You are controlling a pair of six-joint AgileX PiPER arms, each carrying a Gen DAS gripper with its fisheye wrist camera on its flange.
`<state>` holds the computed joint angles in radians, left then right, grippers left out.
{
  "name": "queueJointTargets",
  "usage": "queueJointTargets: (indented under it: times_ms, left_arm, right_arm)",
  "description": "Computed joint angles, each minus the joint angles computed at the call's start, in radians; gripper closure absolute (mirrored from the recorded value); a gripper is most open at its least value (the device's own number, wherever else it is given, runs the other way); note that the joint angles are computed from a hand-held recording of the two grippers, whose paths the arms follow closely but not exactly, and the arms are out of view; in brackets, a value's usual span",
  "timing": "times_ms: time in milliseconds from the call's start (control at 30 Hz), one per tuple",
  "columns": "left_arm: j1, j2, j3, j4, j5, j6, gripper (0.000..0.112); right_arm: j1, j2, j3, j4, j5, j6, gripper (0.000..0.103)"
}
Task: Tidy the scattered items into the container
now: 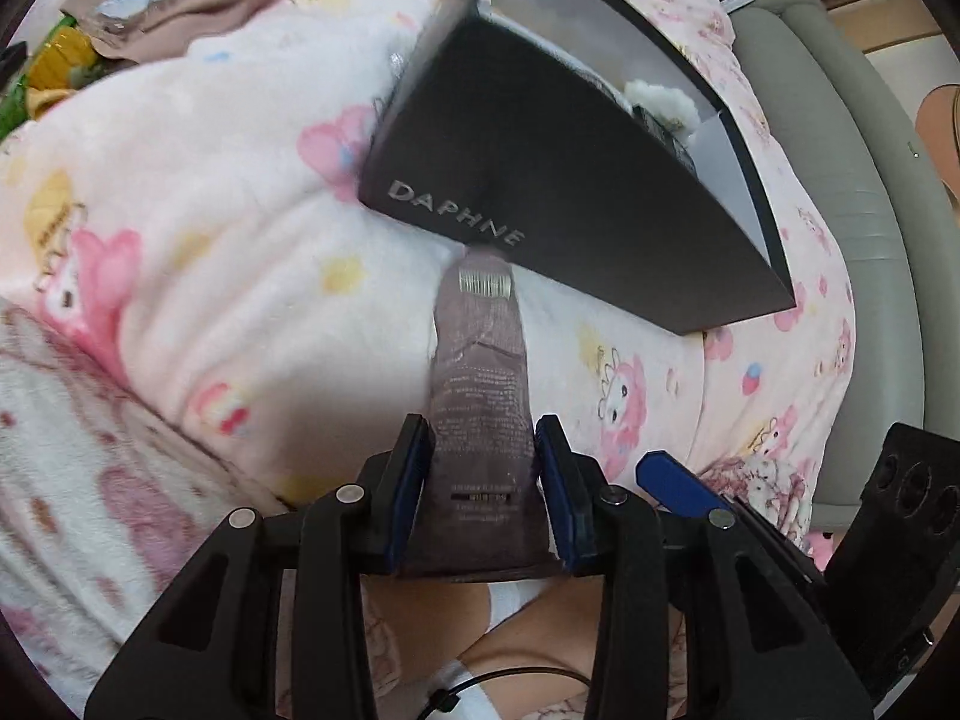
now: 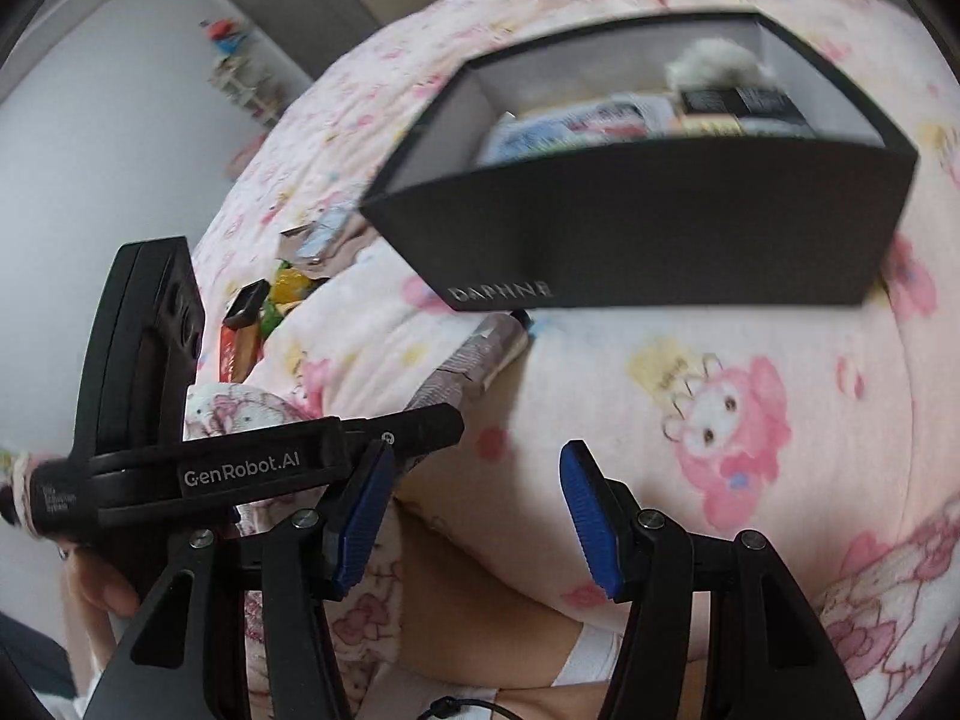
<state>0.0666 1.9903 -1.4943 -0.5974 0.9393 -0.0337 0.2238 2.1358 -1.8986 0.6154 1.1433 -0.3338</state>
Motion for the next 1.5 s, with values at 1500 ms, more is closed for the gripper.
queueJointTargets:
  times_ms: [1500]
  left_arm:
    - [0.073, 0.205, -0.183, -0.191, 0.196, 0.414, 0.070]
  right_arm:
    - [0.101, 0.021, 0.122, -0.061, -0.093, 0.001, 0.064]
